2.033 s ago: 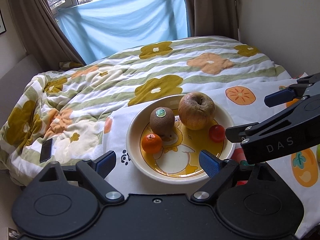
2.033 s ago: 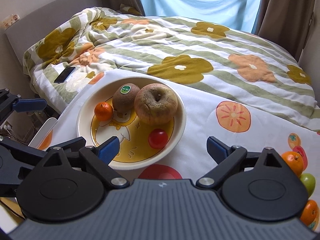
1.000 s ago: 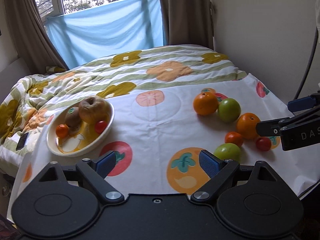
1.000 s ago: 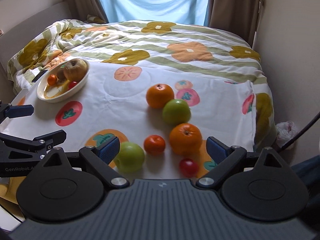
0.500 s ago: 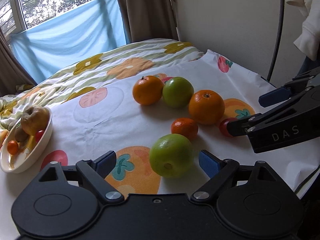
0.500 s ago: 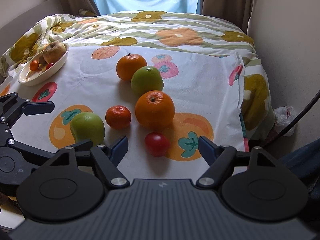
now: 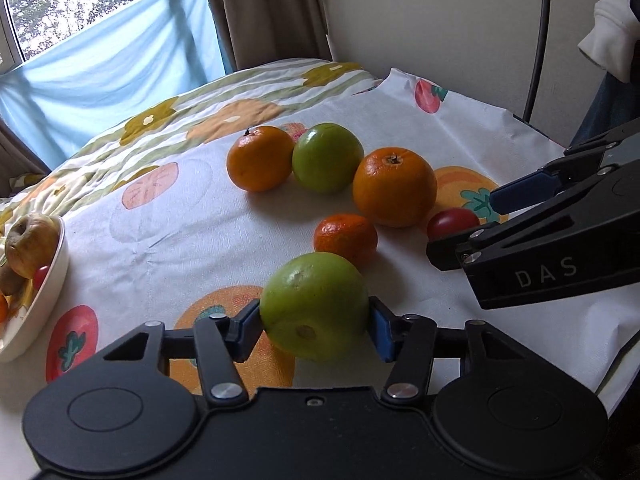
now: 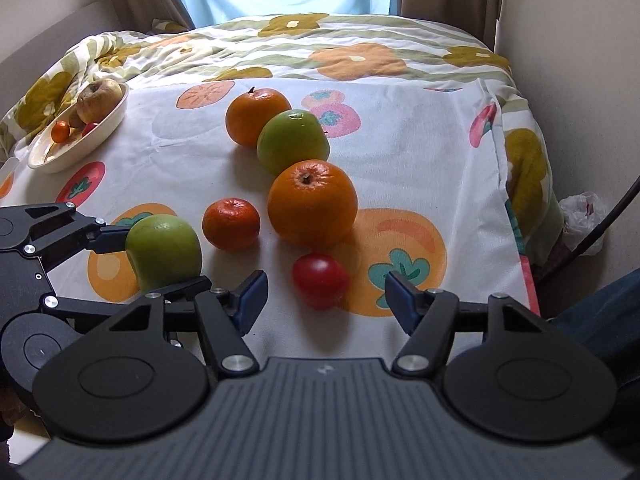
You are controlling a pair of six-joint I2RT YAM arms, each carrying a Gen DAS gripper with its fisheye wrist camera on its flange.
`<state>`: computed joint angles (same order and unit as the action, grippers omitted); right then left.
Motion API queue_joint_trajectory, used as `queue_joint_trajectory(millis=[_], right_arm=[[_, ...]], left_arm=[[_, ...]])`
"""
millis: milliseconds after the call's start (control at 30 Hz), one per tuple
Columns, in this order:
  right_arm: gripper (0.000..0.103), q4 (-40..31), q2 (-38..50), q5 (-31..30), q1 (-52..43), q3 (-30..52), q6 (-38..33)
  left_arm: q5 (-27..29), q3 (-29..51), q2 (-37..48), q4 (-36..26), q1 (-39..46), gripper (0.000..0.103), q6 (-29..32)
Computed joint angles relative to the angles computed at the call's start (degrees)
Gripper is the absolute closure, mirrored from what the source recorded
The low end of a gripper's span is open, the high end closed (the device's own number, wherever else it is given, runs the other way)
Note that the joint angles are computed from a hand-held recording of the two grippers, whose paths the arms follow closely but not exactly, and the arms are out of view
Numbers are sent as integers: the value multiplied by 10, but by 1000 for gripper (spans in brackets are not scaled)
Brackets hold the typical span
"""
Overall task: Organize fruits
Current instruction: 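Grasp the green apple with the left tool while the right tool grasps a red tomato, then carry green apple and tomato into the duck bowl and open both tools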
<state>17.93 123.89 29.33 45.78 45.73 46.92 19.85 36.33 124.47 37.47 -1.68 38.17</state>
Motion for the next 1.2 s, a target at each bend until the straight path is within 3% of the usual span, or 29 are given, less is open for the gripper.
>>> queue_joint_trajectory(millis=[567,767,1200], right_arm=[[40,17,29,-5,-8,17,4],[54,-8,36,9,0,35,-14],[55,-60,-22,23,20,27,21]], left_arm=[[-7,-13,-7,6,14,44,-6],[-13,-15,-7,12,19,44,-14],[-1,-41,-73,-9,68,44,-35]])
